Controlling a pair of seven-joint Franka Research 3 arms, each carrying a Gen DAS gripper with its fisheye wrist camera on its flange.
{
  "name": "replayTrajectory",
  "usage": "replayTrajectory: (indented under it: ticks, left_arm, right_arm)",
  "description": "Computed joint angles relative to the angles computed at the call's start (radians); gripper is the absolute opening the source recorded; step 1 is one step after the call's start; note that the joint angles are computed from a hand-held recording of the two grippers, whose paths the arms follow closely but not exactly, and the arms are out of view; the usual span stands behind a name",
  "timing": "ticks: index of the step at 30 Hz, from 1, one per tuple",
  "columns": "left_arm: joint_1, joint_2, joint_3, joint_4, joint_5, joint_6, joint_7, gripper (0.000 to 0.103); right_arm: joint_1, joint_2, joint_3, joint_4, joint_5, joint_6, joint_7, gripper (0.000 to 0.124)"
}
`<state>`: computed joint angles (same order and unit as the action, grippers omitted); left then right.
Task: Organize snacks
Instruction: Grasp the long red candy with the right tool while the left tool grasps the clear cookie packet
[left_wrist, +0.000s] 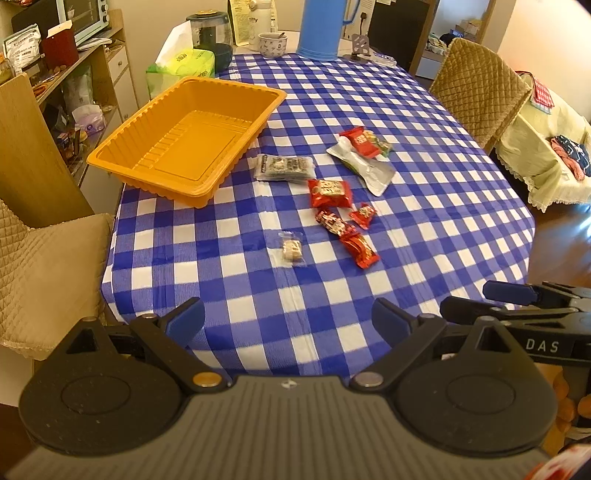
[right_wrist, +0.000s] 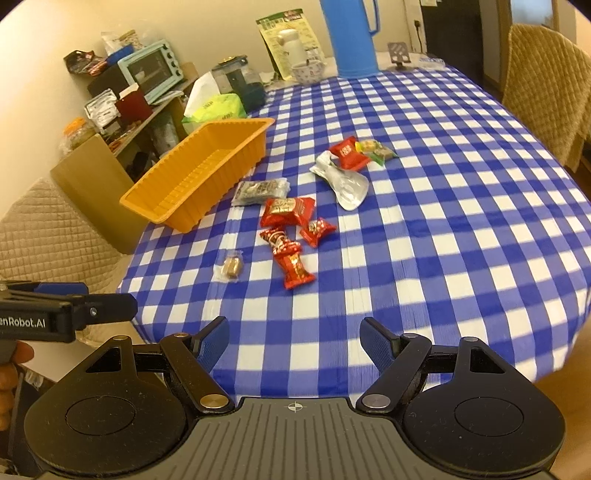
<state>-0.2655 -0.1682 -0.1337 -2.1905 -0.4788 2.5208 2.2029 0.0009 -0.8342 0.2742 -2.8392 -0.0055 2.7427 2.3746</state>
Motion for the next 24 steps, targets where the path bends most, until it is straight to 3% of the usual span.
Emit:
replayTrajectory:
  ticks: [5, 14, 16, 24]
  left_arm:
    - [0.004, 0.058, -0.001, 0.038, -0.054, 0.025, 0.035, 0.093]
    - [0.033, 0.152, -0.054, 0.085, -0.046, 0.090, 0.029, 0.089]
    - [0.037, 0.173, -0.064, 0.095, -0.037, 0.105, 0.027, 0.088]
    - [0.057, 0.243, -0.104, 0.132, -0.002, 0.149, 0.009, 0.084]
  right_arm:
    - [-0.020, 0.064, -0.010, -0.018, -0.016, 0.102, -0.043, 0.077]
    - [-0.060, 0.228, -0.028, 0.007, -0.014, 0.270, -0.169, 0.077]
    - [-0.067, 0.273, -0.032, 0.027, -0.014, 0.292, -0.213, 0.059]
    - [-0.098, 0.429, -0.022, 0.108, -0.025, 0.319, -0.322, 0.045]
